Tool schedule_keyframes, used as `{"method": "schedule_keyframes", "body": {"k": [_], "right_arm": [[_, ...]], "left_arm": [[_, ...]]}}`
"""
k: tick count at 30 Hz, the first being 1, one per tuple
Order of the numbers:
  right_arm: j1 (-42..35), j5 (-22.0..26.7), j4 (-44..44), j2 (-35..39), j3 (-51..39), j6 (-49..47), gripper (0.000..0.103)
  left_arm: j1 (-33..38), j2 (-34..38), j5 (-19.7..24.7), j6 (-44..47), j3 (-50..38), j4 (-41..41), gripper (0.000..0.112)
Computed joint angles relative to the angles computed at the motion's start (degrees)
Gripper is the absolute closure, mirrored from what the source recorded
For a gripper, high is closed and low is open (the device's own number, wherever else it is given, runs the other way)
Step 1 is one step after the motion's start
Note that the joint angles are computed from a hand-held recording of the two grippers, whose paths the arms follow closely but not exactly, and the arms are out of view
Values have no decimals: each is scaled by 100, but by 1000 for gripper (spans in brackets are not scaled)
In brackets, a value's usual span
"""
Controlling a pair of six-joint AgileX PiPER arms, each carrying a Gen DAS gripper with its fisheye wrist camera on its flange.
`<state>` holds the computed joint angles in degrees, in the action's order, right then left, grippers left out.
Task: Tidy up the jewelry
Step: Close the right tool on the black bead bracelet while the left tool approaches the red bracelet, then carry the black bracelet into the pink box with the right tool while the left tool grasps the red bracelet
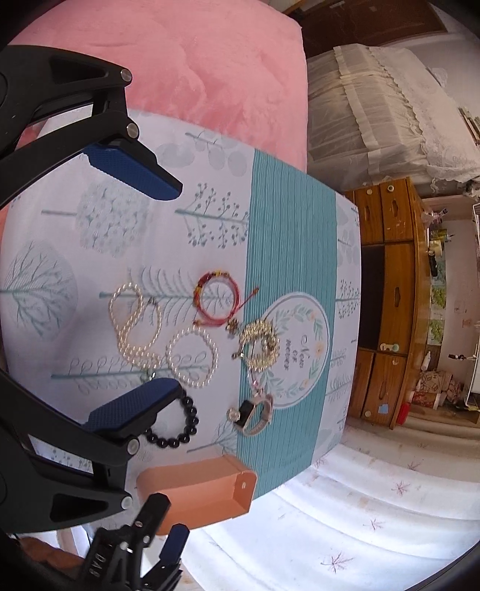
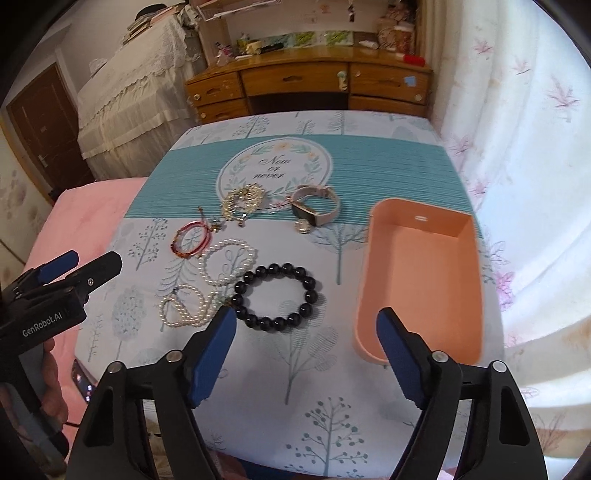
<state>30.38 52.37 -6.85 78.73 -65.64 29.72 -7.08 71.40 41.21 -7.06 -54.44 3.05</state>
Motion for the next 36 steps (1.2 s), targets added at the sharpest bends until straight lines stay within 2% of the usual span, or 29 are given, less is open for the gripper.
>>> {"method": "schedule_keyframes", "body": {"k": [4, 8, 12, 14, 18, 23, 25, 27, 31, 33, 35, 36], "right_arm": [[-402, 214, 716, 853, -799, -1213, 41], [-607, 630, 1044, 1820, -1785, -2193, 46], [-843, 1147, 1412, 2789, -2668, -2752, 49], [-888, 1421, 1409, 3246, -3034, -2859, 55], [-910, 1727, 1406, 3909, -3490, -2991, 59], [-790, 1681, 1172, 4304, -3644, -2957, 60], [-733, 1607, 1092, 4356, -3631, -2936, 63], [-648, 1592, 987, 4384, -3666, -2933, 72], [-488, 1456, 691, 4345, -3579, -2803, 81], [-466, 1379, 691, 4299, -3478, -2731, 89], [-486, 1306, 792, 4237, -3366, -2705, 89], [-486, 1262, 825, 4182, -3290, -2668, 89]], "left_arm": [[551, 541, 173, 1047, -396, -705, 16], [751, 1328, 312, 1625, -801, -827, 16], [774, 2207, 505, 1716, -1302, -631, 21], [880, 2647, 757, 1824, -1663, -804, 28], [1018, 3409, 1205, 1691, -2418, -1010, 30], [994, 4101, 1722, 1265, -3284, -921, 31], [959, 4362, 1933, 1075, -3616, -837, 37], [911, 4598, 2156, 953, -3928, -772, 40], [745, 4775, 2235, 806, -4143, -602, 41], [621, 4912, 2300, 683, -4324, -472, 43], [496, 5089, 2438, 559, -4548, -314, 56], [475, 5184, 2547, 541, -4686, -294, 58]]}}
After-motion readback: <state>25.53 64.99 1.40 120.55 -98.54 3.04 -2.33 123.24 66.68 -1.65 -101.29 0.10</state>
